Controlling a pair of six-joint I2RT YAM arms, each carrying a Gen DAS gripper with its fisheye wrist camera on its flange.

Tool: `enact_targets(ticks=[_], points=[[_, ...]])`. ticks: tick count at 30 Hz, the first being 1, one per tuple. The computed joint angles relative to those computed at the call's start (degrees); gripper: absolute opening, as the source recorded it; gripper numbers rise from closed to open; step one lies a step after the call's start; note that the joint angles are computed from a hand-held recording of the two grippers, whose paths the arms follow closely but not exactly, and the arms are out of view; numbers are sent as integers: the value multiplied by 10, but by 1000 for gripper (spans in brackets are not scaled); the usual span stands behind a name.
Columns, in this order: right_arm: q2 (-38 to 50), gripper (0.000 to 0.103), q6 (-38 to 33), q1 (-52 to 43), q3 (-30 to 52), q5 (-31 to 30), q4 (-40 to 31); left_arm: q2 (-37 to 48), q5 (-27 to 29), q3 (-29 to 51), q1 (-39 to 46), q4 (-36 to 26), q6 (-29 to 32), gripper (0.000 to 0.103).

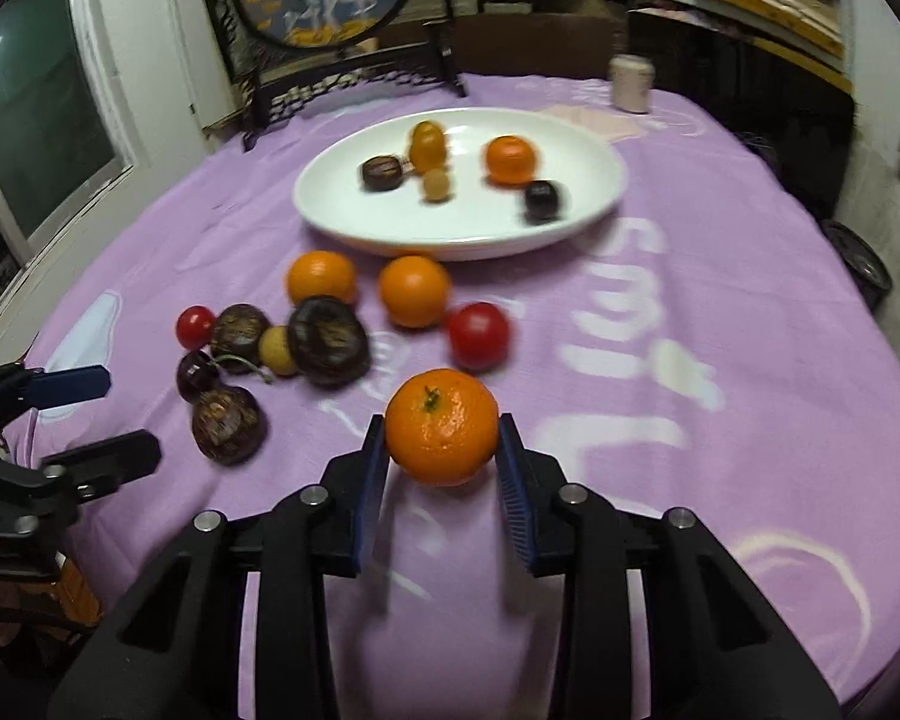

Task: Organize fruits
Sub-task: 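Grasp a mandarin with the right tool while the left grasps a dark brown fruit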

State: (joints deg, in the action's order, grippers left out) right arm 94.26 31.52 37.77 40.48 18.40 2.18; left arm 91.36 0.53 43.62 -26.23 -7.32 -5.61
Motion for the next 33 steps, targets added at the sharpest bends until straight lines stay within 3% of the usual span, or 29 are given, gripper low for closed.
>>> enact_targets(ticks=[5, 10, 18, 20, 21, 33], points=[[-78, 37, 22, -3, -82, 9, 8, 60, -31, 36, -40, -3, -19, 83], [-123, 37, 30, -13, -131, 0, 23, 110, -45, 74, -53, -17, -39, 62], [-143, 37, 23, -12, -141, -8, 28, 138, -68, 95, -58, -11, -51, 61], [-142, 37, 23, -7, -138, -9, 28, 138, -76, 91, -60, 4, -51, 44], [-140, 37, 24, -4, -135, -7, 26, 135, -71, 90, -59, 4, -49, 41], [-101, 37, 21, 6, -82, -8, 9, 49, 5, 50, -13, -3, -31, 40]])
